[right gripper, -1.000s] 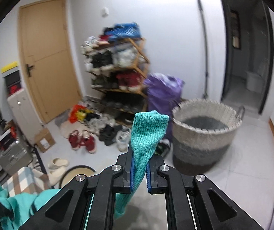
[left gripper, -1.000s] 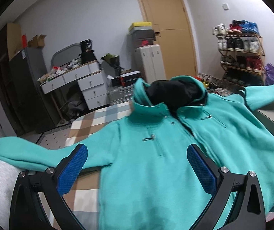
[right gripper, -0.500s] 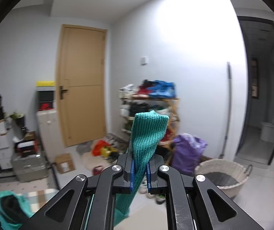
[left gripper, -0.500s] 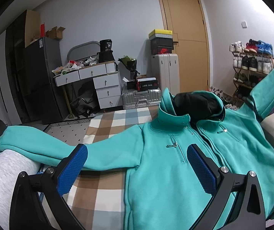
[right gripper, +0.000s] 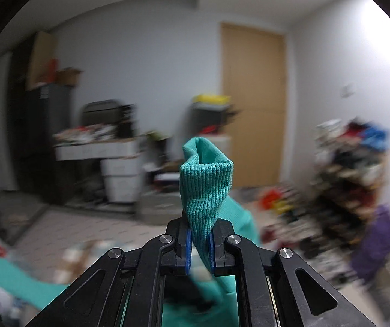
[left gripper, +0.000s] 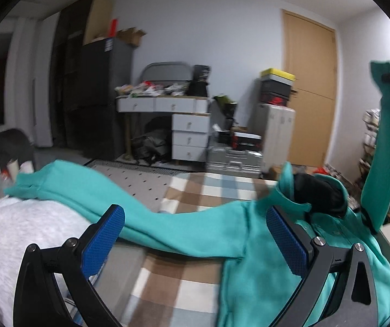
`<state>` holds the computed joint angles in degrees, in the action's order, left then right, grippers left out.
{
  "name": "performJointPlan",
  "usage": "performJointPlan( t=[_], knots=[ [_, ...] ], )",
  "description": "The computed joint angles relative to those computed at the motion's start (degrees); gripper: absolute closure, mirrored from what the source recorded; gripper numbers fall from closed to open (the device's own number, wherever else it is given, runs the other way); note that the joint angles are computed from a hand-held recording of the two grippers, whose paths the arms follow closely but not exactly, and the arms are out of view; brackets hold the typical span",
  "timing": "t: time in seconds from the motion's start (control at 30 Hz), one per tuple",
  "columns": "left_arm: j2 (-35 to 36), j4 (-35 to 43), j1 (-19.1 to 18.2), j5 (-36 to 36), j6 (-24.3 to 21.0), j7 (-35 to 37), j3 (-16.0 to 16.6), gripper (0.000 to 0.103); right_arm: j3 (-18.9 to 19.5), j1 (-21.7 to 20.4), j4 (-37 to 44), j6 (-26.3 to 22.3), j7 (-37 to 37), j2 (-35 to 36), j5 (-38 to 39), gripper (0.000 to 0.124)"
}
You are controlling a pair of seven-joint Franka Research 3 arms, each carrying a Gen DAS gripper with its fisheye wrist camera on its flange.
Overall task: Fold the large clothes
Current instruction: 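Lift the cuff and lay the sleeve across the hoodie body with the right gripper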
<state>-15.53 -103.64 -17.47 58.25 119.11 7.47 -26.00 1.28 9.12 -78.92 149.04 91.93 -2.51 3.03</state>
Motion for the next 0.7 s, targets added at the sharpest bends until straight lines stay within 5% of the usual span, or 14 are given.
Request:
performJointPlan(
  t=[0.2,0.37,0.57,0.7],
  knots=[
    [-1.85,-1.91,1.51,-1.36,-1.75,-5.72,0.64,0.002,3.77,5.90,-3.45,-2.54,-4.94,6.76,12.43,0.115],
    [-3.27,-3.27,2.06,-1.34,0.36,-6.42,0.42,0.002,2.90,11.66,-3.09,-4.73,0.11,16.35,7.29,0.115],
    [-3.78,-3.92,2.54,-0.26,0.78,-4.81,-0.07,0.002,3.27,12.66,-4.83,-6.13,5.26,20.49,7.52,0.114],
    [-4.27,-4.66,2.64,-2.18,2.77,-3.41,0.96,0.002,4.55,11.44,-13.11,2.84,1.01,14.85,11.77,0.115]
  ],
)
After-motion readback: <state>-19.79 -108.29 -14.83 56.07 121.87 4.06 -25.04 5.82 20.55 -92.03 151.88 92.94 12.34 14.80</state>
